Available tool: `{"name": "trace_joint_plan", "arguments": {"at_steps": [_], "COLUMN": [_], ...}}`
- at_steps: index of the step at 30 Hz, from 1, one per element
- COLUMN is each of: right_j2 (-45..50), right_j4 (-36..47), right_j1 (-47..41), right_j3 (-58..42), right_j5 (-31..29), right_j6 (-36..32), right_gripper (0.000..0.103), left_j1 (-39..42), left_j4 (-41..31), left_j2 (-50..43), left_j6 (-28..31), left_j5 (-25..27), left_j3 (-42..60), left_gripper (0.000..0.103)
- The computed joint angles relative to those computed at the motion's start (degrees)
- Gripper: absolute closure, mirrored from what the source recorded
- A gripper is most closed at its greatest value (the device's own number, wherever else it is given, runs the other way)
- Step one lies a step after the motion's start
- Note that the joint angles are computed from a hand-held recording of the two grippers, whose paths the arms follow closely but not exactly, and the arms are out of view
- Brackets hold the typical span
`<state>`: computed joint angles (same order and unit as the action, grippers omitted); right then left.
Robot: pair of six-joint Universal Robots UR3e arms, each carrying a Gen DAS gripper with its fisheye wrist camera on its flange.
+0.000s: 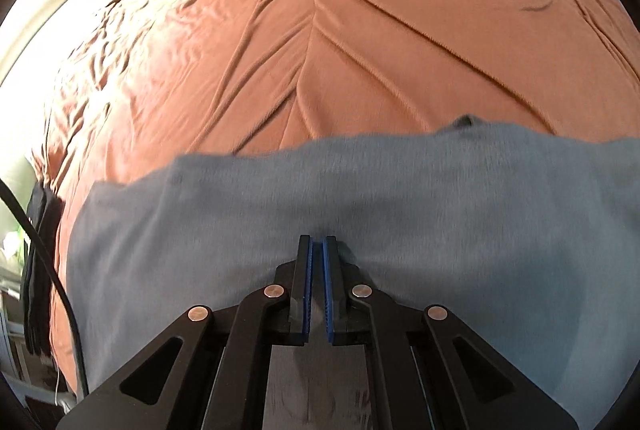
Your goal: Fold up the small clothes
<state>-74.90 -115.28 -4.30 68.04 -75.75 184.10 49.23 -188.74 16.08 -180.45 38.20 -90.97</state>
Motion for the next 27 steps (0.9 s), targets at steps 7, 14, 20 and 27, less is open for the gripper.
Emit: {"name": "trace_joint_plan", "arguments": {"at_steps": [7, 14, 20, 27], "right_j2": [4.98, 7.64, 10.31, -0.2], "right_j4": [1.27, 0.06, 5.25, 4.98], "right_j1": [0.39, -0.7, 0.25, -0.74], "right_j3": [-6.14, -8.39, -15.25, -6.28], "right_j5": [-0.36, 1.22, -0.68, 1.95], "right_j6": [0.18, 0.75, 0.18, -2.23], "right_gripper": [0.102, 0.103, 0.103, 0.103], "left_j1": [1.08, 0.83, -0.23, -0.65], "left_j4": [-1.74, -1.23, 0.81, 1.83], "left_j2": [-1.13, 0.11, 2.09, 1.21], "left_j6": [1.56, 0.25, -2.14, -0.65], "left_j5": [0.17, -0.21, -0.85, -1.75], "left_j3": [1.97, 1.45, -0.58, -0.47], "left_gripper": [0.085, 0.085, 0.085, 0.096]}}
